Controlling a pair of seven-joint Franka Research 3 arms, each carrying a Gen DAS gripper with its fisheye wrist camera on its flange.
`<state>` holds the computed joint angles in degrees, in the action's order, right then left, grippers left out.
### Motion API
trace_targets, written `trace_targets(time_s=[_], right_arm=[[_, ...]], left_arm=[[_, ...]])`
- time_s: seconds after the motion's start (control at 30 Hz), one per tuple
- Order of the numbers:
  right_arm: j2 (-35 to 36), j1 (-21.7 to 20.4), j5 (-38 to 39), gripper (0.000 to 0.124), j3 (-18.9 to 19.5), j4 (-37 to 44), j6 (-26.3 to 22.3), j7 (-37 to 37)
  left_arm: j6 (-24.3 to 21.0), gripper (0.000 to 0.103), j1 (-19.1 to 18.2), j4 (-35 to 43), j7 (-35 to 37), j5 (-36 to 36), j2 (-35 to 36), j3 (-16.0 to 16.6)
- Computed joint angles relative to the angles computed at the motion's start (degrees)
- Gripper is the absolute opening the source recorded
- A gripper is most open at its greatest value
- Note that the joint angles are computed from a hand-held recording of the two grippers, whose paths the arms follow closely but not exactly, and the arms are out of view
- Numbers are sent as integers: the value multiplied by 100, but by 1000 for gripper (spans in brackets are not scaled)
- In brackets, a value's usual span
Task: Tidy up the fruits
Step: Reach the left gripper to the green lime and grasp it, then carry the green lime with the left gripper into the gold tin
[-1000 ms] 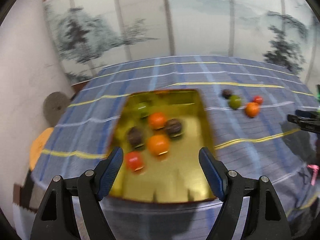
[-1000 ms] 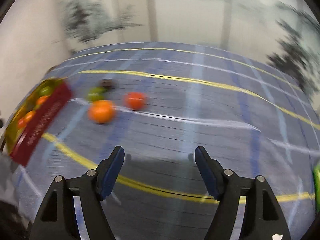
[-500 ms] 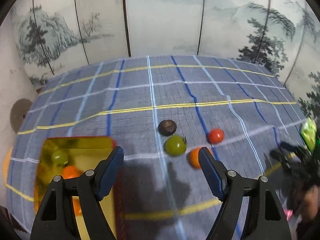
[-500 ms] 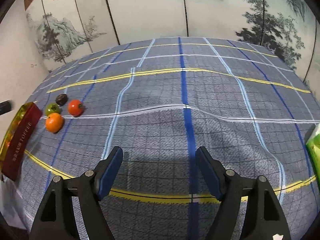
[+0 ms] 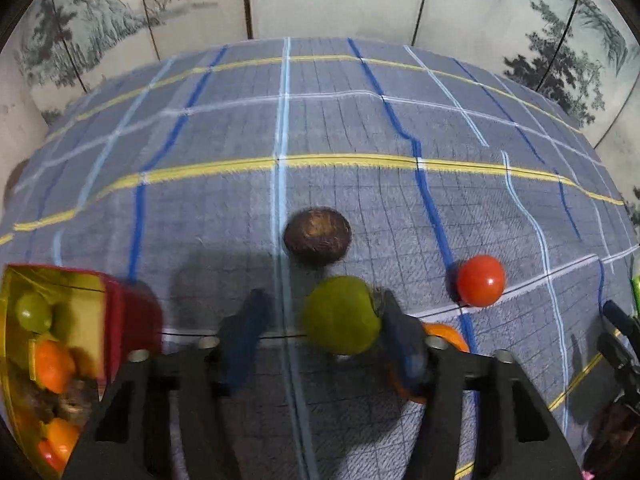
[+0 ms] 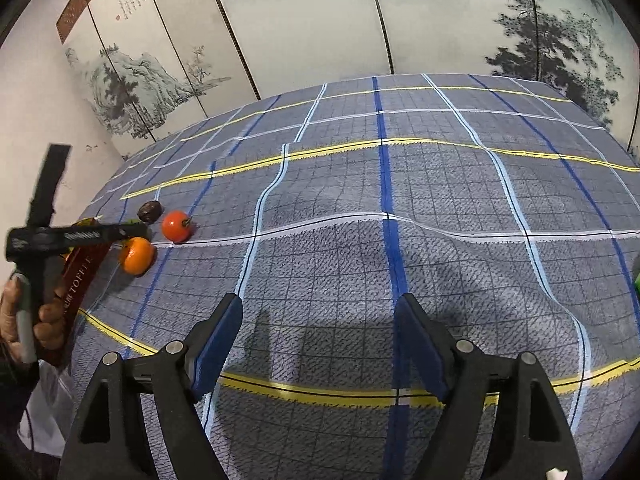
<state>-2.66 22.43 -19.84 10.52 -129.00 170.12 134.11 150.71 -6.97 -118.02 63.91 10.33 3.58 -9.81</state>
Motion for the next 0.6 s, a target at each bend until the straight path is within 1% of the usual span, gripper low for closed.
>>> trace_targets(time_s=[0.03, 0.07, 0.2, 0.33, 0.37, 0.43, 0.6], right_arm=[[4, 4, 18, 78, -1, 3, 1, -14], [6, 12, 44, 78, -2, 4, 0, -39], [40, 37, 135, 78, -14, 51, -78, -154], [72, 58, 95, 79, -30, 109, -174, -111], [80, 64, 68, 82, -35, 126, -213, -90], [106, 89, -1, 84, -40, 180, -304, -70], [117, 124, -67, 85, -74, 212, -373, -27]], left_arm=[[198, 38, 37, -99, 204, -301, -37, -20], [287, 37, 64, -151, 482, -629, -64, -48], [411, 37, 57, -344, 582, -871, -196, -34], [557, 37, 9, -800, 683, -1460, -625, 1], [558, 37, -13, -898, 618, -1469, -744, 12], [577, 37, -80, -1159, 591, -1566, -1056, 61], [624, 37, -213, -1706, 332, -1372, -1740, 135]])
